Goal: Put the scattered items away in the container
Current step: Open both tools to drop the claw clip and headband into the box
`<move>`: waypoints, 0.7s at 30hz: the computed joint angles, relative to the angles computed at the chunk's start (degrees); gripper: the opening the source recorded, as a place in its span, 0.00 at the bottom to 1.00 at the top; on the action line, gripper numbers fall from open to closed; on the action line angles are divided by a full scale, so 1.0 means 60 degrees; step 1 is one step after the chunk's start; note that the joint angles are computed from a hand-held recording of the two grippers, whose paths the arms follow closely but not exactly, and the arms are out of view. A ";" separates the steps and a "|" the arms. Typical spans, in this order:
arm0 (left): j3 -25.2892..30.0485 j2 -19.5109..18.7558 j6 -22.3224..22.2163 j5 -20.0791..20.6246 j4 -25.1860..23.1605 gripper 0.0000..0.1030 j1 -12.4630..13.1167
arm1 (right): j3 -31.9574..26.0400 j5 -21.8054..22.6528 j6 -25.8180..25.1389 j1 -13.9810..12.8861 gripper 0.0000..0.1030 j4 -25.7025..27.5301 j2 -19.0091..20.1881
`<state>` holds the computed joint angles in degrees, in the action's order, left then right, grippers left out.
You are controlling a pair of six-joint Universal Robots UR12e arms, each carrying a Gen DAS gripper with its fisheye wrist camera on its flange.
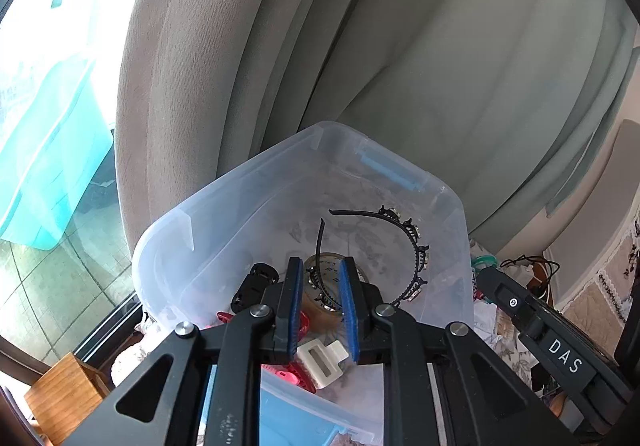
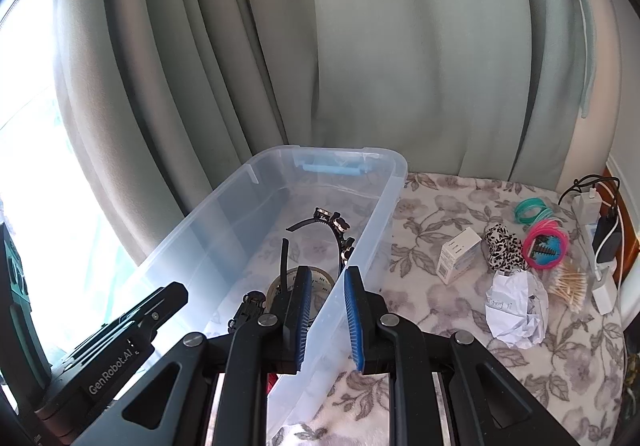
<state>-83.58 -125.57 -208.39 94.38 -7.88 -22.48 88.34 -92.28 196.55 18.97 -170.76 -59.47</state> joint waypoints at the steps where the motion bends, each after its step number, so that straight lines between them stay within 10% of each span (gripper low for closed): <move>1: -0.0014 0.0052 0.0024 0.0018 -0.0017 0.25 -0.0013 | 0.0023 0.0003 0.0002 0.0000 0.18 -0.0017 -0.0020; 21: -0.0090 0.0319 0.0459 0.0153 -0.0008 0.56 -0.0163 | 0.0499 0.0051 -0.0012 -0.0004 0.18 -0.0266 -0.0423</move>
